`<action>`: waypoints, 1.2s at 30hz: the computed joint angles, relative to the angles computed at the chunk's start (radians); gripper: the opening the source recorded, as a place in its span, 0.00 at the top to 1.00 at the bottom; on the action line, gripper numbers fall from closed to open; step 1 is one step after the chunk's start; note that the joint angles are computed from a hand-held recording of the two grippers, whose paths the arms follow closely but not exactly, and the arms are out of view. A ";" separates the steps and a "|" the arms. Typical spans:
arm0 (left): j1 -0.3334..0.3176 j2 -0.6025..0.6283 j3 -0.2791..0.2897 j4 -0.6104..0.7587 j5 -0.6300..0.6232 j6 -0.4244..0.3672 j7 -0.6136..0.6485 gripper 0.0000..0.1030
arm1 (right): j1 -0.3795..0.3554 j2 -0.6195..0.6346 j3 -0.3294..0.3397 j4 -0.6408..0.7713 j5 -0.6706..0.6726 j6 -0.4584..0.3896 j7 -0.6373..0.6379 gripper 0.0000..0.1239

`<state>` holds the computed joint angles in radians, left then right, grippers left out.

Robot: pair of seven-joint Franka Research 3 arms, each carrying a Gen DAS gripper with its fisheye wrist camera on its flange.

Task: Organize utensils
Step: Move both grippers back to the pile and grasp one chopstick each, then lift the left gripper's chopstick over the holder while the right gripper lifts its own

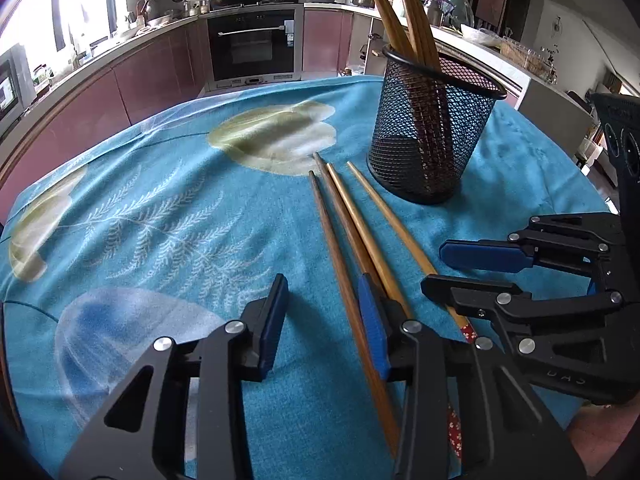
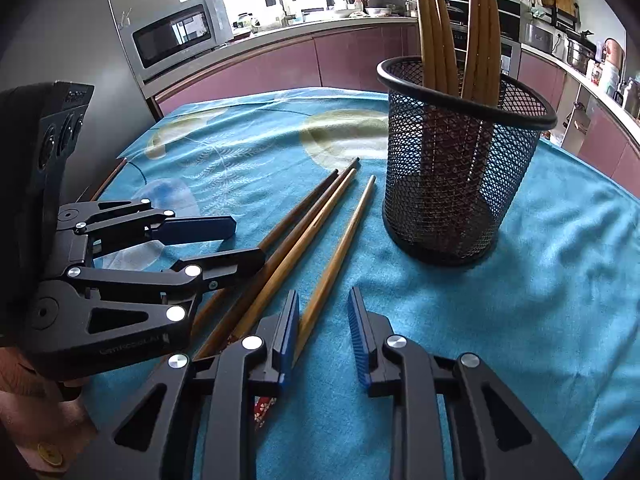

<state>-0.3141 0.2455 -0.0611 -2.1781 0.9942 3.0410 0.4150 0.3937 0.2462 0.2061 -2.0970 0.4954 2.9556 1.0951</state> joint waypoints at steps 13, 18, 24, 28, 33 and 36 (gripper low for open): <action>-0.020 0.050 0.006 0.076 -0.068 -0.062 0.051 0.82 | 0.023 0.042 -0.029 0.045 -0.090 0.006 0.102 0.87; -0.023 0.049 0.010 0.074 -0.062 -0.052 0.015 0.91 | -0.032 0.042 0.025 0.047 -0.001 -0.003 0.048 0.94; -0.023 0.038 0.014 0.057 -0.050 -0.027 -0.016 0.92 | -0.055 0.035 0.043 0.047 0.093 -0.024 -0.022 0.95; -0.027 0.017 0.028 0.037 -0.017 -0.002 -0.057 0.93 | -0.069 0.023 0.059 0.043 0.166 -0.034 -0.087 0.95; -0.014 -0.027 0.036 0.007 0.046 0.043 -0.124 0.93 | -0.098 -0.004 0.090 0.040 0.336 -0.057 -0.242 0.95; -0.011 -0.062 0.047 -0.012 0.110 0.080 -0.184 0.93 | -0.102 -0.026 0.090 0.041 0.448 -0.082 -0.339 0.95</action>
